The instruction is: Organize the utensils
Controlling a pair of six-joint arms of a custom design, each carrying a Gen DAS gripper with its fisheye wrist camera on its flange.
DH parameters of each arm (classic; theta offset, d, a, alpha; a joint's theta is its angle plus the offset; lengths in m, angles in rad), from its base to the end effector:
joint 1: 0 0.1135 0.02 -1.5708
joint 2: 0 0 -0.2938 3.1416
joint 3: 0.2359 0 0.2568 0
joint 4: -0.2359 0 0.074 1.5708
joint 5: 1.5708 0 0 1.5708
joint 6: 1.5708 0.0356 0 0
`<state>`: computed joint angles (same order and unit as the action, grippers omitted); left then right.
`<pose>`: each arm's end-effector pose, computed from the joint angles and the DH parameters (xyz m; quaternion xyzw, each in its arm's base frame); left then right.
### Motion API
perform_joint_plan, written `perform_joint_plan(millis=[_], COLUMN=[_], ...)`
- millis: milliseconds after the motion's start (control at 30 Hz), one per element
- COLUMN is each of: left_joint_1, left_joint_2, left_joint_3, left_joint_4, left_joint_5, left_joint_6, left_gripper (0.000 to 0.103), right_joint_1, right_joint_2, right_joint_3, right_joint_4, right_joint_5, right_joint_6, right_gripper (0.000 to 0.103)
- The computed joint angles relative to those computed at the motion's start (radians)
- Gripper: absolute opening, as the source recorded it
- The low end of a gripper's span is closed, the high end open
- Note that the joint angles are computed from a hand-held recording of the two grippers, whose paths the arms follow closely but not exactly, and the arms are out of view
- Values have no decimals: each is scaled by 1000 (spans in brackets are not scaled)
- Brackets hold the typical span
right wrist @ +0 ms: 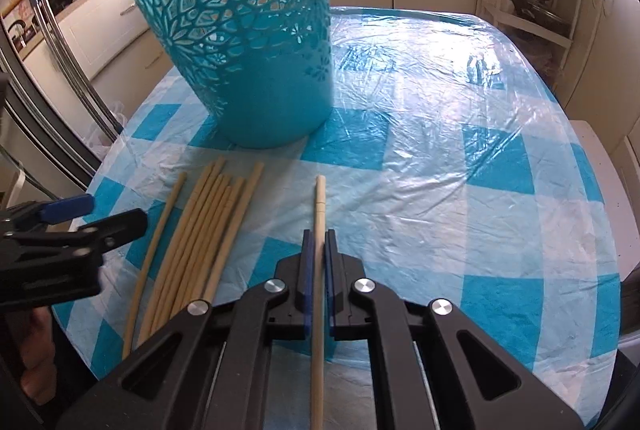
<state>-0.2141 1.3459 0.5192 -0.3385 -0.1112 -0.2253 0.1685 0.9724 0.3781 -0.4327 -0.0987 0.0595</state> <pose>0.2069 -0.0410 0.1564 -0.0167 0.9779 0.0093 0.2081 0.1489 0.0289 0.1725 -0.0656 0.9599 0.0777 0.2611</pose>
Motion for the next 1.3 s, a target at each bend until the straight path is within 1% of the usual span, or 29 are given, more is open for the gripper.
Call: perform_joint_plan(millis=[67,100,133,167,200,233,267,300,333,367,400,467,533,600,700,767,867,967,1033,1100,1167,1267,1300], left_joint_1=[-16,-27,-36,-48,-56,-65,-73,-82,-91,-97,-106,-109,-81,-35,72,166,273,304,286,254,208,101,86], left_joint_2=[37,54,66,67,69,70,67,63,62,62,63,61,52,5,-113,-215,-326,-382,-393,-403,-386,-339,-316], left_joint_3=[10,15,18,17,15,18,19,19,21,23,27,35,37,31,42,79,161,260,318,370,409,441,450], left_joint_4=[10,15,18,29,37,38,38,37,37,37,33,18,5,-21,-95,-177,-274,-308,-285,-235,-172,-7,30], left_joint_5=[-14,-22,-28,-38,-43,-44,-44,-42,-40,-33,-31,-14,31,77,173,259,374,447,467,469,436,312,288], left_joint_6=[-8,-14,-19,-26,-28,-29,-30,-31,-27,-20,-14,3,18,43,103,152,197,193,162,125,87,24,14], left_gripper=[74,70,68,65,60,57,48,36,30,16,7,5,5,5,5,5,5,5,5,5,5,5,5], right_joint_1=[-12,-35,-8,-15,-32,-57,-33,-1,-13,-20,-13,-23,-24,-42,-61,-74,-101,-133,-148,-148,-143,-139,-144], right_joint_2=[-48,-39,-48,-27,-13,-28,-21,-30,-27,-26,-36,-38,-47,-54,-59,-59,-50,-41,-35,-35,-34,-38,-40], right_joint_3=[-29,-19,-34,-27,-21,-25,-27,-37,-34,-33,-41,-45,-55,-64,-78,-84,-86,-87,-88,-89,-92,-96,-96], right_joint_4=[-8,-7,6,22,31,18,32,38,39,40,42,48,55,66,86,96,106,113,119,122,129,132,129], right_joint_5=[-38,-48,-45,-49,-63,-86,-77,-65,-73,-78,-75,-84,-92,-112,-135,-152,-187,-225,-242,-247,-245,-242,-246], right_joint_6=[18,6,33,26,13,-1,21,53,43,38,44,38,43,36,35,37,40,35,33,37,43,45,41], right_gripper=[6,6,6,6,6,6,6,6,6,6,6,6,6,6,6,6,6,6,6,6,6,6,6])
